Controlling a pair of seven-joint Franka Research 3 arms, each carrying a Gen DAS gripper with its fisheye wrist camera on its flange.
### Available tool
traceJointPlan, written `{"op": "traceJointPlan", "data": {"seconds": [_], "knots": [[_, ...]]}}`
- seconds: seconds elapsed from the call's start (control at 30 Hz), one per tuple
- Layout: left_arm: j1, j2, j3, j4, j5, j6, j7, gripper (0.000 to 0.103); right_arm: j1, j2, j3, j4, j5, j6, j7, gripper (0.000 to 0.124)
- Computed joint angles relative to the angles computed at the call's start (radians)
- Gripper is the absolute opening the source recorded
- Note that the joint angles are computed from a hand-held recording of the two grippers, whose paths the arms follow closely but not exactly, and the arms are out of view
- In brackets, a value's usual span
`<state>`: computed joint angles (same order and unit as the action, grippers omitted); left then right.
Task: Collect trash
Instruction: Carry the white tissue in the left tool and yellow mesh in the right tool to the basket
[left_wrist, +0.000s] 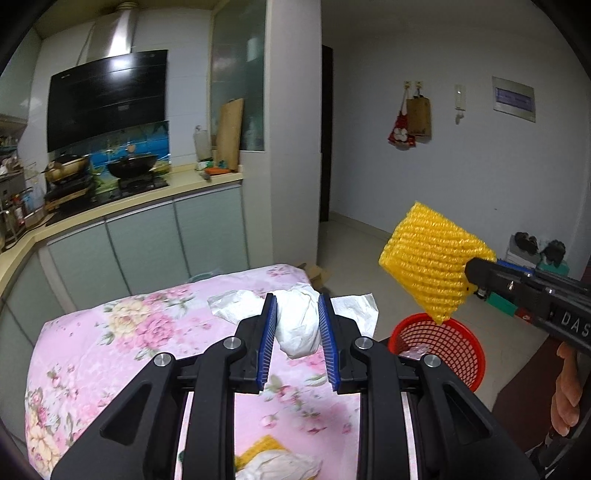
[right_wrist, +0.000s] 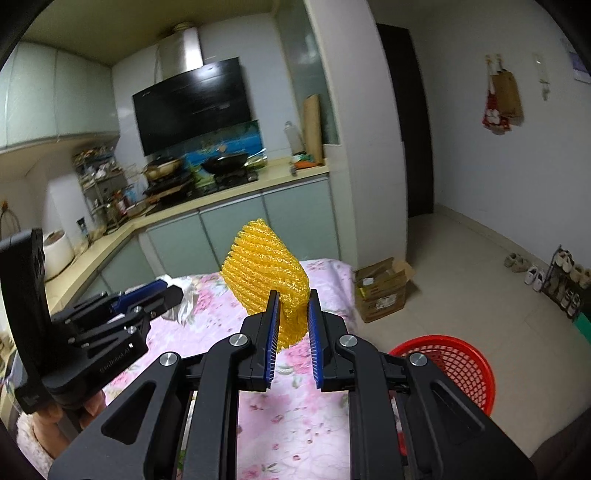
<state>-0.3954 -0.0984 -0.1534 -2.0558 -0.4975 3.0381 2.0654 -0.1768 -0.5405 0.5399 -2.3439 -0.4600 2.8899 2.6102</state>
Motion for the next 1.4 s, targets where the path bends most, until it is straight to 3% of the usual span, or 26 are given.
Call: {"op": "traceJointPlan", "data": {"seconds": [0.4,0.87,1.13,1.4], "knots": [[0.000,0.061,-0.067,0.068,0.005,-0.030,0.022,0.022,-0.046,-0.109,-0.006,-0.081,0.048,-0.014,0.034,0.015],[0.048,0.208,-0.198,0.206,0.072,-0.103,0.014,0.022,-0.076,-0.179,-0.027,-0.180,0.104,-0.088,0.086,0.015],[0.064,0.328,-0.261,0.300,0.147,-0.191,-0.011,0.022,-0.063,-0.147,-0.063,-0.218,0.106,-0.173,0.147,0.015],[0.023,0.463,-0.256,0.421,0.320,-0.301,-0.130,0.022,0.005,-0.038,-0.148,-0.212,0.073,-0.255,0.190,0.015]]}}
